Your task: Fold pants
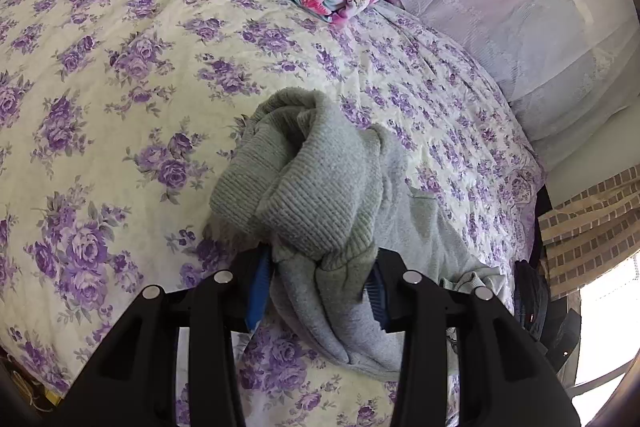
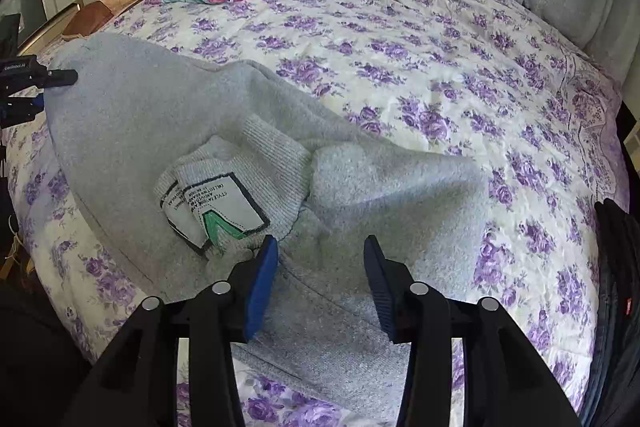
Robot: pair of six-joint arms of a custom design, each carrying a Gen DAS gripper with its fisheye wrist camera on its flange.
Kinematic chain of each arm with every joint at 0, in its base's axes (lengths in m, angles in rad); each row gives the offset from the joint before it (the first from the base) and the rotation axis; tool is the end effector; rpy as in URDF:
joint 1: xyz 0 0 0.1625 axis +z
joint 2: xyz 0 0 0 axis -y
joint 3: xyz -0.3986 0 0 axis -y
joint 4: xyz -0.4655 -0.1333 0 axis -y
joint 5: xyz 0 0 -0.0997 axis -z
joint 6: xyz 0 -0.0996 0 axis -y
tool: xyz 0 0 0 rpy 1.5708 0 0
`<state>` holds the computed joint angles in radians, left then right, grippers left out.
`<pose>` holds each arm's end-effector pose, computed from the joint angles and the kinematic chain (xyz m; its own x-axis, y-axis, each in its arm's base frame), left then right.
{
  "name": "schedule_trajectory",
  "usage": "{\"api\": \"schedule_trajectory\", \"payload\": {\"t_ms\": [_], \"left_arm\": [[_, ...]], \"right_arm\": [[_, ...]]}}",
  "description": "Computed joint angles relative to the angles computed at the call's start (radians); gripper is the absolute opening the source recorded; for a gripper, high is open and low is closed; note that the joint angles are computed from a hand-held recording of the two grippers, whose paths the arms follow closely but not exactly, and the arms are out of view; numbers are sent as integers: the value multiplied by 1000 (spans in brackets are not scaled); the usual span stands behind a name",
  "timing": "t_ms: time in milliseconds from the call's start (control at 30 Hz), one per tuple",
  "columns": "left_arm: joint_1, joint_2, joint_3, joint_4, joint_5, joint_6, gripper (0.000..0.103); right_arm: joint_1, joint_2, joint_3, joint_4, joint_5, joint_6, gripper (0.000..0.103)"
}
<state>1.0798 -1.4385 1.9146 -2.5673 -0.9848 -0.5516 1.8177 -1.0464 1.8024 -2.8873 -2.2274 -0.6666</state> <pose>-0.1140 -0.6127 0.3218 -0.9506 -0.2729 -0.1481 -0.1046 0.7304 -0.6749 0.2327 -0.6268 0.1744 -0.5380 -0.4127 0.7351 -0.6866 0.7204 -0.0981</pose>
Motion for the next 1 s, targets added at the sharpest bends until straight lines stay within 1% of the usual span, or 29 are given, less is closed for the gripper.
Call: {"api": "schedule_trajectory", "payload": {"t_ms": [67, 167, 300, 467, 600, 700, 800, 900, 1000], "left_arm": [[-5, 2, -6, 13, 9, -1, 40], [-19, 7, -18, 31, 28, 5, 39], [-47, 20, -36, 45, 62, 39, 39], [-80, 39, -59, 50, 92, 76, 39], [-112, 61, -84, 59, 116, 111, 39], [-146, 89, -108, 63, 152, 172, 39], [-182, 130, -137, 61, 191, 248, 39], [-218, 183, -172, 44, 217, 335, 39], [-247, 250, -224, 50, 218, 405, 39]], "right_arm": [[-8, 17, -12, 24, -17, 17, 50], [-16, 27, -20, 23, -4, 15, 51], [-20, 16, -9, 20, 11, 10, 51], [-17, 12, -7, 16, 10, 6, 51], [-17, -5, 4, -3, 25, -9, 56], [-15, -48, 40, -62, 77, -38, 58], [-19, -106, 78, -94, 127, -34, 61], [-33, -153, 105, -102, 138, -1, 62], [-54, -198, 131, -103, 135, 43, 62]]}}
